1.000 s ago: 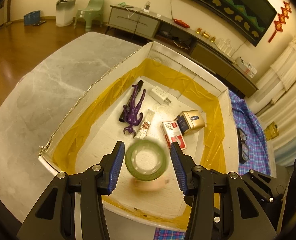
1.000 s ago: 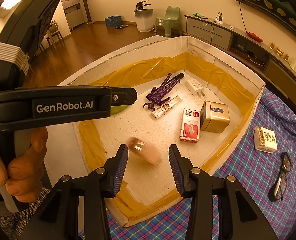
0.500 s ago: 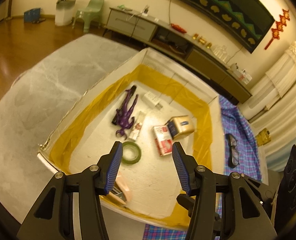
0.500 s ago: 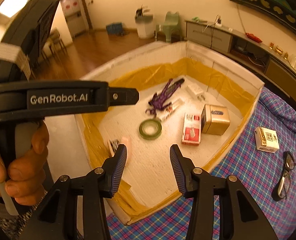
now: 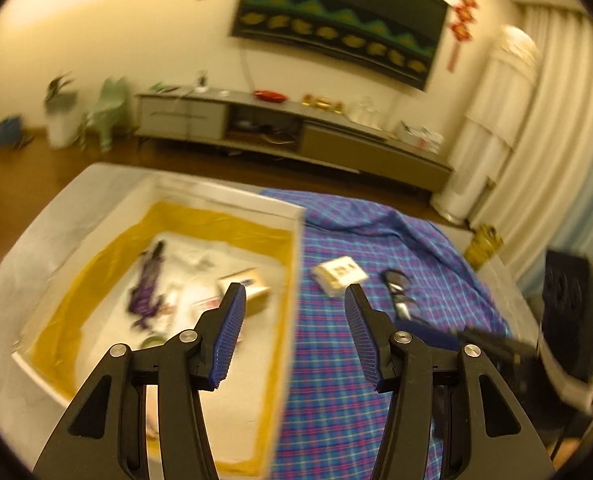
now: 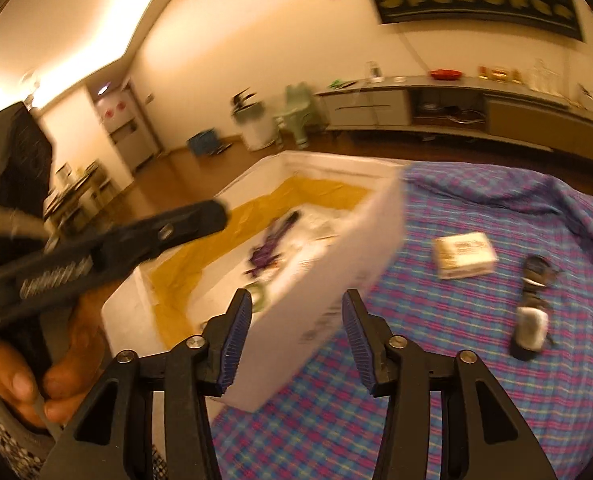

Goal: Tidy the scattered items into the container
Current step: 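Move the left tool to the tissue pack while the right tool approaches the eyeglasses, then grasp the white tissue pack with the left tool while the right tool grasps the black eyeglasses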

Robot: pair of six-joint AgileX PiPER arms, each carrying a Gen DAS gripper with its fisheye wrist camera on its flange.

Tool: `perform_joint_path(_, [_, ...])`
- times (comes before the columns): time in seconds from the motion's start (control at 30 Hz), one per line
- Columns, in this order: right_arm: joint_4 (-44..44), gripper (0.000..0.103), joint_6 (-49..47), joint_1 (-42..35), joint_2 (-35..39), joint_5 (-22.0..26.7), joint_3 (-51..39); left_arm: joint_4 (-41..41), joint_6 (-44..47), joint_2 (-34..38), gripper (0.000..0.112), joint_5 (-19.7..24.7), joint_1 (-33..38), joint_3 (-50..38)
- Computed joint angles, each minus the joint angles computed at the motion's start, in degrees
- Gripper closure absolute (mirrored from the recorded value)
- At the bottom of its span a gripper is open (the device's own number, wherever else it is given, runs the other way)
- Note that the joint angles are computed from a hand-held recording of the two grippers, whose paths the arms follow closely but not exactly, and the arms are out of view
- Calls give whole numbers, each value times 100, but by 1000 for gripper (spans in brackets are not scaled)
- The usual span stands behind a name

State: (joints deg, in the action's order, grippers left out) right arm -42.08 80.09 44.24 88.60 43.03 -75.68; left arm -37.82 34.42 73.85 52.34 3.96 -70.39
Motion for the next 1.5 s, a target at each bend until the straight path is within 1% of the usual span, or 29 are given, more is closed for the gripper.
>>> perform_joint_path(0.03, [-33, 50, 121, -80, -167, 21, 194, 194, -173, 17, 58, -89, -309, 4])
perform_joint_path(0.1, [-111, 44, 378, -276, -492, 70, 597, 481, -475, 93, 57, -227, -794, 8])
perform_joint_path(0.2, [5, 39, 365, -651, -831, 71, 1108, 919, -1014, 408, 56, -384, -1511, -122])
perform_joint_path(0.33, [285, 37, 29, -1268, -909, -24, 1620, 1628, -1770, 1092, 55, -659, -2329, -520])
perform_joint_path(0.43, [542, 36, -464, -1752, -747, -178, 1764, 2520, -2710, 1854, 55, -930, -2802, -1041])
perform_joint_path(0.53, [542, 36, -904, -2082, -504, -194, 1753, 3020, -3340, 2556, 55, -978, -2915, -1540])
perform_joint_path(0.67, [728, 36, -1471, -2488, -211, -464, 1727, 3164, -3766, 3312, 55, -874, -2888, -2129])
perform_joint_path(0.73, [317, 36, -1157, -2536, -60, -541, 1769, 3096, -3905, 3650, 55, -815, -2856, -2349])
perform_joint_path(0.8, [368, 36, -1288, -2672, -24, -760, 1866, 3181, -4131, 3896, 55, -797, -2881, -2449])
perform_joint_path(0.83, [470, 36, -1426, -2742, -27, -847, 1917, 2984, -3998, 3956, 55, -818, -2859, -2425])
perform_joint_path(0.87, [680, 36, -1674, -2845, -23, -944, 1971, 2557, -3635, 3965, 54, -837, -2822, -2359])
perform_joint_path(0.9, [969, 41, -1995, -2942, -17, -980, 1998, 2073, -3109, 3971, 54, -743, -2830, -2343])
perform_joint_path(0.93, [1302, 45, -2373, -3040, -13, -926, 1992, 1818, -2609, 3955, 54, -535, -2894, -2410])
perform_joint_path(0.97, [1563, 50, -2684, -3151, -15, -768, 1967, 1791, -2300, 3853, 53, -557, -3046, -2313])
perform_joint_path(1.0, [1594, 50, -2765, -3219, -49, -559, 1946, 1994, -2220, 3689, 53, -807, -3130, -2123])
perform_joint_path(1.03, [1619, 50, -2851, -3295, -135, -440, 1971, 2426, -2370, 3531, 53, -1109, -3235, -1949])
perform_joint_path(1.07, [1667, 50, -2943, -3391, -256, -410, 2033, 2787, -2748, 3492, 53, -1186, -3293, -1958])
perform_joint_path(1.1, [1727, 50, -3014, -3480, -384, -483, 2120, 2965, -3032, 3523, 53, -1164, -3273, -2033])
perform_joint_path(1.17, [1833, 48, -3132, -3598, -613, -869, 2337, 3225, -3622, 3686, 54, -1113, -3192, -2259])
perform_joint_path(1.2, [1765, 43, -3092, -3594, -626, -947, 2361, 3205, -3738, 3771, 54, -1079, -3155, -2354])
perform_joint_path(1.27, [1369, 35, -2807, -3478, -535, -955, 2326, 3228, -3901, 4017, 54, -921, -3153, -2663])
perform_joint_path(1.37, [1010, 35, -2626, -3423, -335, -827, 2213, 3588, -4244, 4439, 54, -788, -3355, -3219])
perform_joint_path(1.43, [1053, 35, -2763, -3517, -215, -844, 2152, 3932, -4454, 4642, 53, -762, -3515, -3418])
perform_joint_path(1.5, [1370, 35, -3144, -3708, -63, -976, 2084, 4258, -4616, 4886, 53, -603, -3623, -3616])
